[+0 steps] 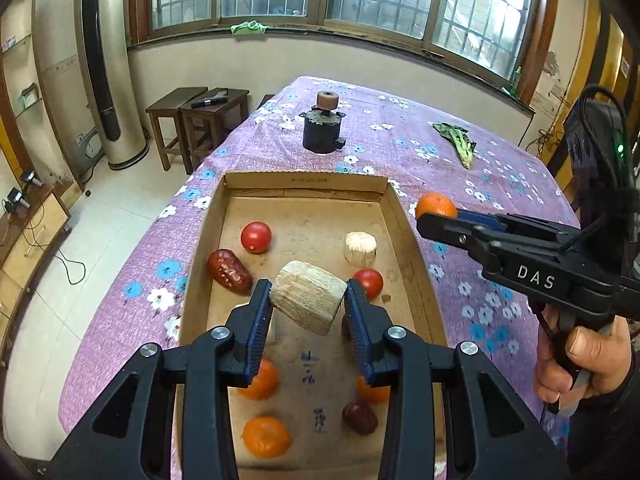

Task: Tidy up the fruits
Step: 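Carry the beige cube and orange into the tray and open both tools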

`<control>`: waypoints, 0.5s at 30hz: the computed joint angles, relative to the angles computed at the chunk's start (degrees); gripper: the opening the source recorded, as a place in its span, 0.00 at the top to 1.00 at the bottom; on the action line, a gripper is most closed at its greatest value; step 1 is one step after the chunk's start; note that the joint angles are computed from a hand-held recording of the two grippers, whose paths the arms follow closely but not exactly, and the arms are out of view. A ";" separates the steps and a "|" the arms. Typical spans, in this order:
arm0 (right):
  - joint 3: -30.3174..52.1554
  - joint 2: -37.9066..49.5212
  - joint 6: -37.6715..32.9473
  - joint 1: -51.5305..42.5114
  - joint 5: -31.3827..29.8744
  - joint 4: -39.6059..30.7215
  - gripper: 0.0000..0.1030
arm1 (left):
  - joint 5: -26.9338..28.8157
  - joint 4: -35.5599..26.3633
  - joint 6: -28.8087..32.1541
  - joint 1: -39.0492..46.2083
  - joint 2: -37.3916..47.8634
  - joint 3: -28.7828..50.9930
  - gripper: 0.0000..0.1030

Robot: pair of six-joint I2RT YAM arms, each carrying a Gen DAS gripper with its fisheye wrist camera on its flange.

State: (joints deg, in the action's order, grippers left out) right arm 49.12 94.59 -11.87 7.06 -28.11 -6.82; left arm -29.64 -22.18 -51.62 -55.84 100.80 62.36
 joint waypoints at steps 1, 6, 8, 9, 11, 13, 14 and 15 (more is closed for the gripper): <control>0.80 0.62 0.32 0.13 0.12 -0.10 0.71 | 0.36 0.22 0.17 0.45 0.45 0.39 0.66; 5.94 4.69 2.66 1.31 0.78 -0.86 0.71 | 1.73 0.53 1.53 3.24 2.71 2.87 0.66; 7.59 6.01 3.29 2.08 1.48 -1.11 0.71 | 2.52 0.75 1.87 4.56 3.96 3.91 0.66; 8.75 7.10 3.57 2.55 1.94 -1.31 0.71 | 2.99 0.82 2.00 5.16 4.72 4.49 0.66; 10.41 8.95 3.91 3.31 3.24 -1.54 0.71 | 3.43 0.53 2.03 6.35 6.53 5.98 0.66; 12.37 11.28 4.07 4.09 5.01 -2.19 0.71 | 3.90 0.04 1.91 7.31 8.45 7.50 0.66; 13.47 12.68 4.09 4.42 5.74 -2.64 0.71 | 4.35 0.23 1.79 7.75 9.13 7.81 0.66; 14.31 13.84 4.06 4.66 6.38 -2.82 0.71 | 4.69 0.16 1.84 8.12 9.94 8.33 0.66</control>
State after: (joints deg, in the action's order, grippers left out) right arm 63.44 108.44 -7.81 11.72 -21.73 -9.64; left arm -24.95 -22.02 -49.79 -47.72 110.74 70.69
